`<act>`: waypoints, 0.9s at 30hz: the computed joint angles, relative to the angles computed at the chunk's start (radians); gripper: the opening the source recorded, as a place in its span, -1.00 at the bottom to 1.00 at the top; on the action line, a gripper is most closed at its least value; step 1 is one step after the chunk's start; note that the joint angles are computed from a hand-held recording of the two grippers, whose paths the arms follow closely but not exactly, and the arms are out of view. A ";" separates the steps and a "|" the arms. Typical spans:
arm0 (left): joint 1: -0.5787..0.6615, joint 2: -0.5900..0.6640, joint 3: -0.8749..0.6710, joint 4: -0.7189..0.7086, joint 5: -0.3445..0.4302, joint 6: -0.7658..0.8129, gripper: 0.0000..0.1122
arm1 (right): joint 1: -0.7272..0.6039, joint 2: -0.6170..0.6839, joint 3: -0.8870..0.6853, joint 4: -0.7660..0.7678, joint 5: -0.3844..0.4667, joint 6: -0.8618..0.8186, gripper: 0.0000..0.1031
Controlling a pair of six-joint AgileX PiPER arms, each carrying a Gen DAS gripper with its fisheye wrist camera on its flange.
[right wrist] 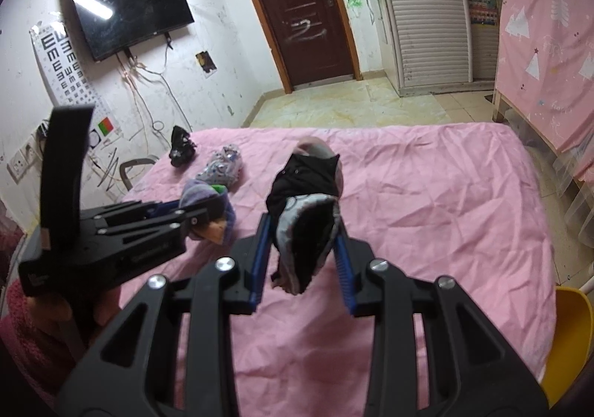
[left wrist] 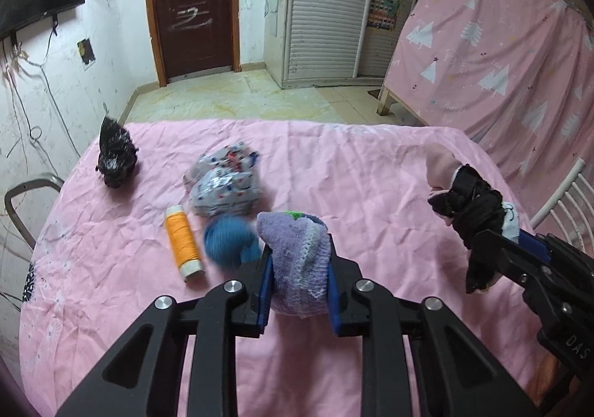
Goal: Collect trash
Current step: 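Carry the sock and purple ball to the yellow bin and open both tools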
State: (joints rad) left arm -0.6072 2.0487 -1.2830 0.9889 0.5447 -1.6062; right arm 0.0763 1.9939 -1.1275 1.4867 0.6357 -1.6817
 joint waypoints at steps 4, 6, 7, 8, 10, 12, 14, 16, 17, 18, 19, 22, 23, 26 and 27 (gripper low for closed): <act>-0.048 0.007 -0.049 -0.007 0.047 0.026 -0.74 | -0.051 -0.019 0.030 0.028 0.036 -0.040 -0.40; -0.075 0.020 -0.087 -0.015 0.075 0.047 -0.74 | -0.077 -0.026 0.044 0.038 0.052 -0.057 -0.40; -0.083 0.028 -0.106 -0.023 0.083 0.061 -0.74 | -0.092 -0.030 0.051 0.043 0.059 -0.065 -0.40; -0.096 0.038 -0.131 -0.033 0.094 0.077 -0.74 | -0.111 -0.034 0.058 0.047 0.069 -0.073 -0.40; -0.116 0.056 -0.172 -0.048 0.111 0.104 -0.74 | -0.144 -0.038 0.070 0.055 0.087 -0.089 -0.40; -0.137 0.078 -0.223 -0.069 0.130 0.140 -0.74 | -0.175 -0.041 0.079 0.062 0.103 -0.101 -0.40; -0.157 0.108 -0.280 -0.089 0.153 0.172 -0.74 | -0.213 -0.042 0.087 0.067 0.122 -0.114 -0.40; -0.178 0.134 -0.334 -0.109 0.178 0.208 -0.74 | -0.242 -0.042 0.093 0.070 0.137 -0.121 -0.40; -0.188 0.149 -0.364 -0.120 0.190 0.228 -0.74 | -0.258 -0.041 0.096 0.072 0.146 -0.127 -0.40; -0.198 0.164 -0.396 -0.132 0.204 0.249 -0.74 | -0.275 -0.041 0.096 0.071 0.155 -0.128 -0.40; -0.205 0.173 -0.416 -0.139 0.212 0.261 -0.74 | -0.293 -0.040 0.097 0.072 0.166 -0.130 -0.40; -0.233 0.220 -0.513 -0.169 0.252 0.320 -0.74 | -0.345 -0.036 0.103 0.077 0.195 -0.143 -0.40; -0.239 0.233 -0.539 -0.178 0.261 0.336 -0.74 | -0.358 -0.034 0.100 0.075 0.201 -0.140 -0.40; -0.263 0.286 -0.646 -0.211 0.297 0.399 -0.74 | -0.417 -0.024 0.095 0.073 0.230 -0.142 -0.40; -0.271 0.305 -0.685 -0.223 0.311 0.420 -0.74 | -0.441 -0.017 0.090 0.073 0.240 -0.142 -0.40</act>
